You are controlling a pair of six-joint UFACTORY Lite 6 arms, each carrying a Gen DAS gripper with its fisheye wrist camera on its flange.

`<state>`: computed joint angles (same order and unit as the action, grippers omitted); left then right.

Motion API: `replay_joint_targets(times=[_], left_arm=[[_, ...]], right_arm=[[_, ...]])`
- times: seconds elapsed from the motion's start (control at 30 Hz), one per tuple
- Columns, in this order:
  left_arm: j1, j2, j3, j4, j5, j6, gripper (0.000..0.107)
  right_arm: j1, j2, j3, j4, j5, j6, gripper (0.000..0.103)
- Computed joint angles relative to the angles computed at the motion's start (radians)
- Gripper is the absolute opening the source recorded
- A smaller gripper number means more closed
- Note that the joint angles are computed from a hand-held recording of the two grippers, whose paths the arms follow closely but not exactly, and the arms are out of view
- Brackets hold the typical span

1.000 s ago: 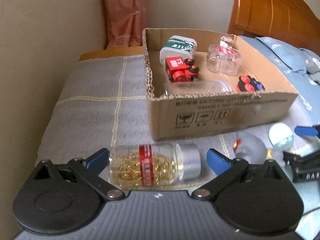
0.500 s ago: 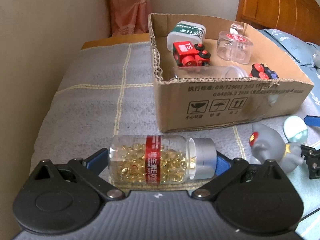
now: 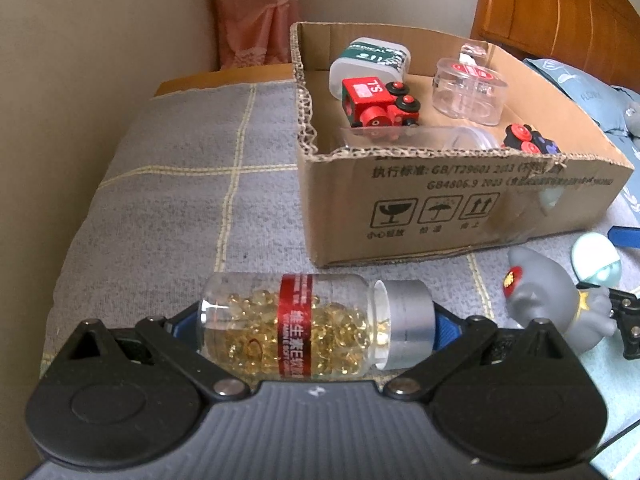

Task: Organize rigid objects
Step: 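Lift the capsule bottle with the left gripper while the right gripper grasps the mint-blue case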

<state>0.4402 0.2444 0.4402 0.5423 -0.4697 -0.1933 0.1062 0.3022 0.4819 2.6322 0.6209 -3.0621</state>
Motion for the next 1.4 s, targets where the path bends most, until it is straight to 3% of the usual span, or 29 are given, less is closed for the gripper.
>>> replay_joint_targets(times=[0.03,0.1,0.3,0.4,0.57,0.9,1.13,1.27,1.4], left_arm=[[-0.002,0.002,0.001,-0.006,-0.001,0.003,0.102],[-0.004,0.006,0.004,-0.007,0.000,0.002,0.102],[0.004,-0.007,0.001,-0.008,0.005,0.005,0.099],[0.021,-0.021,-0.005,0.040,-0.001,-0.016,0.093],[0.033,-0.030,0.007,0.113,0.030,-0.055,0.093],[0.086,-0.246,-0.004,0.840,0.089,-0.625,0.093],[0.035,-0.417,0.021,1.233,0.035,-0.989,0.093],[-0.042,-0.417,0.093,1.264,0.014,-1.034,0.093],[-0.151,-0.348,0.184,1.199,0.044,-0.999,0.093]], right_arm=[[-0.002,-0.001,0.001,-0.017,0.002,0.009,0.099],[-0.007,-0.015,-0.004,-0.058,0.001,0.026,0.084],[0.005,-0.043,-0.015,-0.071,-0.016,0.039,0.066],[0.014,-0.054,-0.016,-0.062,-0.038,0.045,0.066],[0.025,-0.075,-0.008,-0.082,-0.092,0.080,0.066],[-0.018,-0.219,-0.048,-0.332,-0.197,0.254,0.066],[-0.053,-0.392,-0.066,-0.723,-0.231,0.600,0.066],[-0.079,-0.490,-0.052,-0.931,-0.207,0.802,0.066],[-0.089,-0.523,-0.018,-0.989,-0.199,0.866,0.066]])
